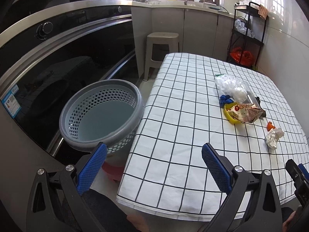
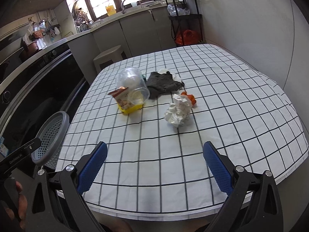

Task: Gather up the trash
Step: 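Grasp the crumpled white paper with the right tool while the left tool approaches the snack wrapper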

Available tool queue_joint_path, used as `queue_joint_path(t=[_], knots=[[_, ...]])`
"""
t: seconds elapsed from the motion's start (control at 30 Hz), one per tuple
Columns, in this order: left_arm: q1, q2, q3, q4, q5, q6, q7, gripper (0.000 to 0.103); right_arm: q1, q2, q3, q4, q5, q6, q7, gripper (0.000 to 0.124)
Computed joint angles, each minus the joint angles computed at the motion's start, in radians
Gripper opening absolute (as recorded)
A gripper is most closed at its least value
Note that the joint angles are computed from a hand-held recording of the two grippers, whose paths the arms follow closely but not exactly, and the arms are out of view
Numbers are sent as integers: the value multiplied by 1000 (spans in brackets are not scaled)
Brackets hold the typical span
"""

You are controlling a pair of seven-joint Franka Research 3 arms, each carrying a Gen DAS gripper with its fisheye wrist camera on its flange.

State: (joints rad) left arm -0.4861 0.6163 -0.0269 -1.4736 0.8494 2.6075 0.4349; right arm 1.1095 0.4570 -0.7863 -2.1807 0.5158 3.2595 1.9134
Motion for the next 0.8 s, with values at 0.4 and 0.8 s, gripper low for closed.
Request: queue_joint_path(t=[0.4, 0.8], knots=[[-17, 276, -44, 375, -242, -42, 308, 96, -374, 48, 243, 144, -119, -113, 40, 95], [-71, 447, -4, 646, -340, -134, 412, 96, -415, 198, 216, 339, -281, -261, 221, 94]])
